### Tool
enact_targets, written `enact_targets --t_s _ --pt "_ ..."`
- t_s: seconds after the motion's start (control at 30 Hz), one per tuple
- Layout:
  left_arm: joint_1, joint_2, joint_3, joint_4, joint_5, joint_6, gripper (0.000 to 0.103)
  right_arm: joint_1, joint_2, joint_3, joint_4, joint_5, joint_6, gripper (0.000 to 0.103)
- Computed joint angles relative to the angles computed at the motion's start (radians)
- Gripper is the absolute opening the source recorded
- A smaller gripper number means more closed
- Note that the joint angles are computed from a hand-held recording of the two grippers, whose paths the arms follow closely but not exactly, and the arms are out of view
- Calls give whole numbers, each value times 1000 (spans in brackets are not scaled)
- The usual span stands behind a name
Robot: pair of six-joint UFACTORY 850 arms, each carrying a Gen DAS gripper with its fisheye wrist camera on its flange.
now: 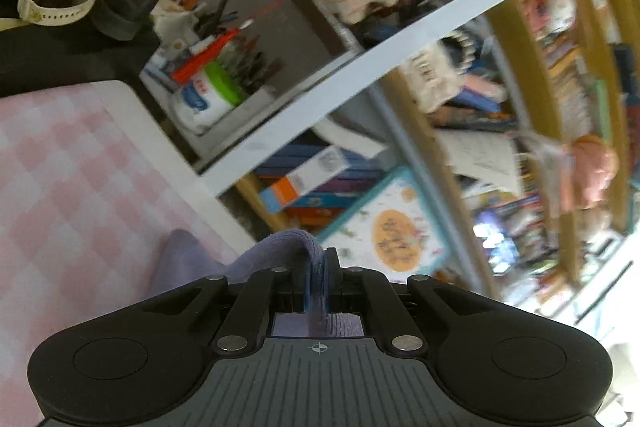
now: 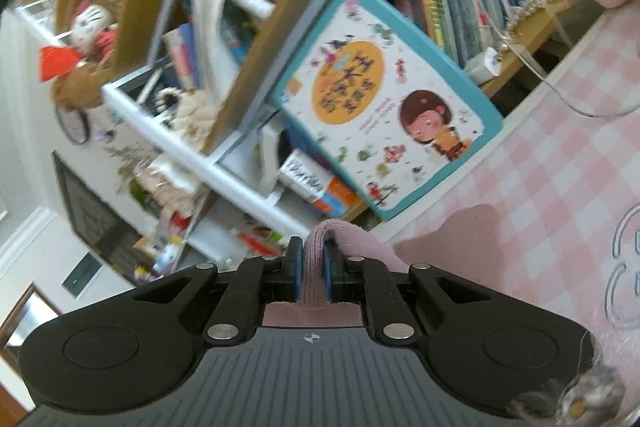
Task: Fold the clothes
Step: 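Lift both sweater sides and fold them toward each other over the body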
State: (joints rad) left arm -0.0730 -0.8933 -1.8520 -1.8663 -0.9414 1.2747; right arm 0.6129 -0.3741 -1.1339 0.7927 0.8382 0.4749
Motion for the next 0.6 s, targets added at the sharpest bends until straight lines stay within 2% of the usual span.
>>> enact_targets --t_s 0.17,0.4,0.47,0.5,0.57,0.6 --pt "-31 -74 -104 71 103 -62 5 -43 -56 -41 19 -64 37 9" --pt "-51 -147 -199 184 175 -187 6 -73 -112 -74 46 -134 72 10" --pt "-54 -157 -215 218 189 -216 14 -77 -118 -75 48 -145 83 16" --pt "-54 -154 -214 230 191 -219 21 -77 -118 -73 45 -142 89 21" --pt "-45 -138 -188 186 143 -141 25 -71 -115 -63 53 -115 85 34" --pt "-40 -127 -168 142 111 -76 27 -65 -110 -55 68 -84 65 43"
